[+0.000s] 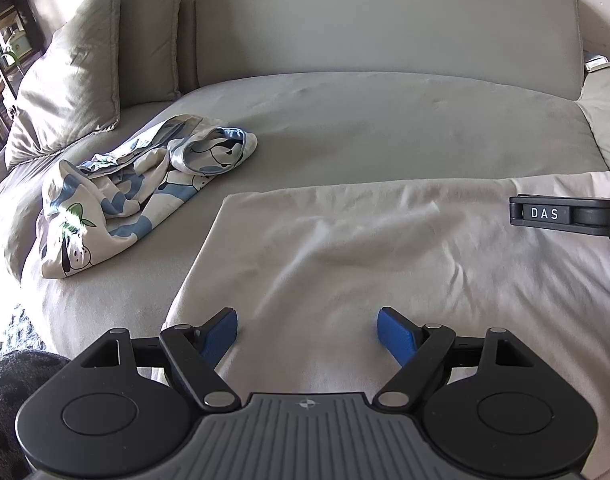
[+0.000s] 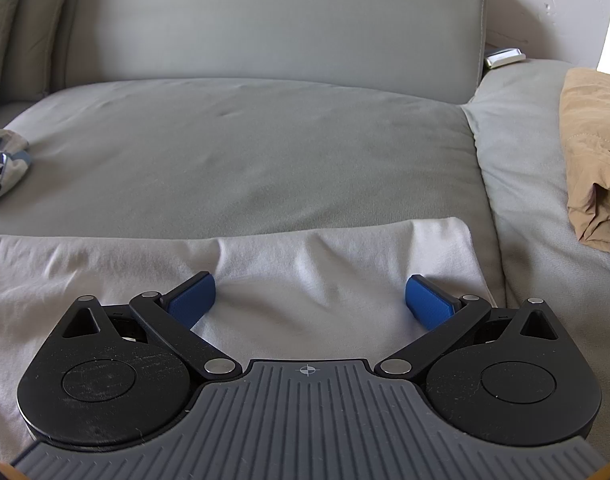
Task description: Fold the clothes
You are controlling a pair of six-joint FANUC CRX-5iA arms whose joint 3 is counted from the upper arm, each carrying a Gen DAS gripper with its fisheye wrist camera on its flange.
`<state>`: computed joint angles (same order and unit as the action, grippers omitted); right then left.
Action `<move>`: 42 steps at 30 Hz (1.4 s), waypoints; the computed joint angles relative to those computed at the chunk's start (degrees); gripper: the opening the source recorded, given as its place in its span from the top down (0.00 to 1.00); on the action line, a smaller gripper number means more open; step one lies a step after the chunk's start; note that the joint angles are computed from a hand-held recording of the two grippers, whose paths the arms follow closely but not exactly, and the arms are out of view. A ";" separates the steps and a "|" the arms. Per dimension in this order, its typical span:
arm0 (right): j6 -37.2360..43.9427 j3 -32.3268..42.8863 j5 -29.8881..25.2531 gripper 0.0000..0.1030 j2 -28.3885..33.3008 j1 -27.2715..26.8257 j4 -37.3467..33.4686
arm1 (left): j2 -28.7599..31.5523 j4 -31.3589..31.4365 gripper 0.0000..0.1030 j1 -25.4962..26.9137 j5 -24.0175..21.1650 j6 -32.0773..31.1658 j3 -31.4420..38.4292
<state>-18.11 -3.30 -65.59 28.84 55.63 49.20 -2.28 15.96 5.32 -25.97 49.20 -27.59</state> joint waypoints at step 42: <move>0.54 0.31 -0.50 0.00 0.22 0.07 -0.34 | -5.80 20.92 0.23 8.45 -6.69 -19.27 -7.88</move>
<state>-17.57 -3.00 -66.09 29.06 55.70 48.86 -8.08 36.88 13.77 -32.66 29.93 -35.47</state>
